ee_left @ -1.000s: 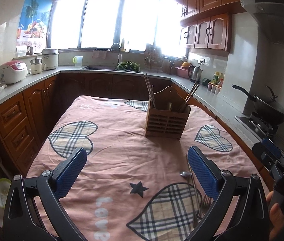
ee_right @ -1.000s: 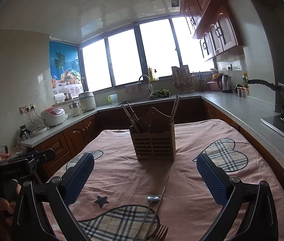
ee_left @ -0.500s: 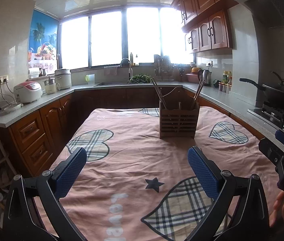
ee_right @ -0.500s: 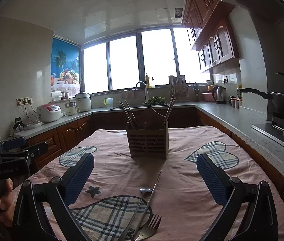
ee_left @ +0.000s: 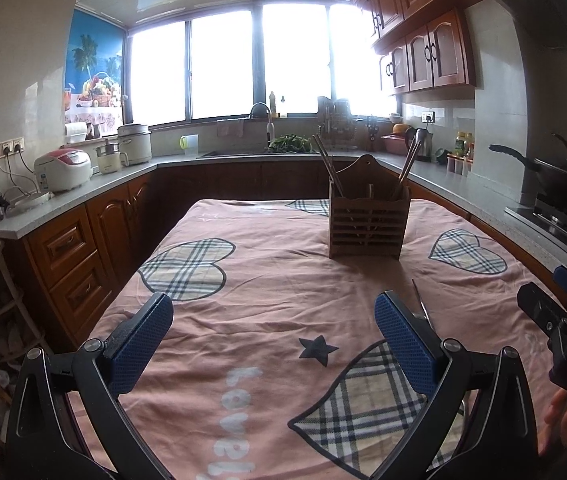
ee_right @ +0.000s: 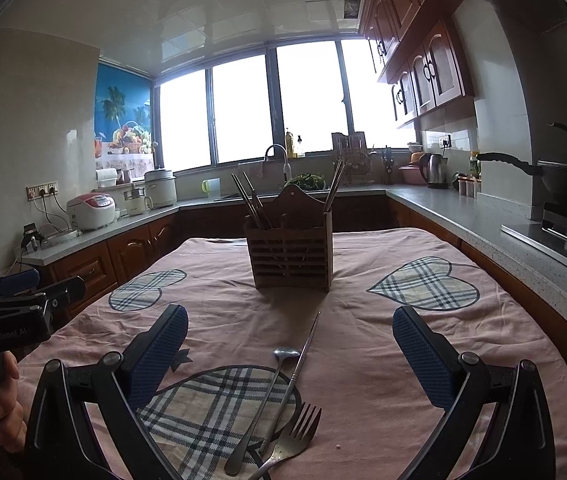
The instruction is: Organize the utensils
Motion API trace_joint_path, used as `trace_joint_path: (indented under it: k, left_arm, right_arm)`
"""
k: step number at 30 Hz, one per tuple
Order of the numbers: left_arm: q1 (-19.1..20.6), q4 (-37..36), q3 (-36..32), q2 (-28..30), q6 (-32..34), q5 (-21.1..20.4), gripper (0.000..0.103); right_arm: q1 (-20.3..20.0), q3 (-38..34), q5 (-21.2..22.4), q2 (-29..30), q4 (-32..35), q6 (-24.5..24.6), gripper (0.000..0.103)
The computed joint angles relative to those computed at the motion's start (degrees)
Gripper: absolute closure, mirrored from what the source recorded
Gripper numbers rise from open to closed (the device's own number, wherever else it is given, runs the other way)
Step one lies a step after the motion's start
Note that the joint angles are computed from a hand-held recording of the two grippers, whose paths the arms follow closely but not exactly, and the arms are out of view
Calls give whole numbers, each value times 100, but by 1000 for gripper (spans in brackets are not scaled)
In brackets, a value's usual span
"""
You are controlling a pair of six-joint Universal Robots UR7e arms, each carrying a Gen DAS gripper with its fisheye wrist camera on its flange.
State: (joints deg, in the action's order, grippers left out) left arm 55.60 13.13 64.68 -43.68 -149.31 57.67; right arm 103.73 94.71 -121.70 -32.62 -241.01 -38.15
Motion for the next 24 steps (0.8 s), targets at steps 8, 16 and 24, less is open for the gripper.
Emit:
trace_joint_path:
  k: [8, 16, 24]
  left_arm:
    - [20, 24, -25, 5, -50, -38, 0]
    - [42, 64, -52, 6, -74, -7, 0]
    - [38, 14, 15, -36, -60, 0, 0]
  right_arm:
    - [12, -15, 17, 30, -3, -51, 0]
    - [30, -54, 27, 55, -27, -76, 0]
    - [42, -62, 32, 48, -9, -76, 0]
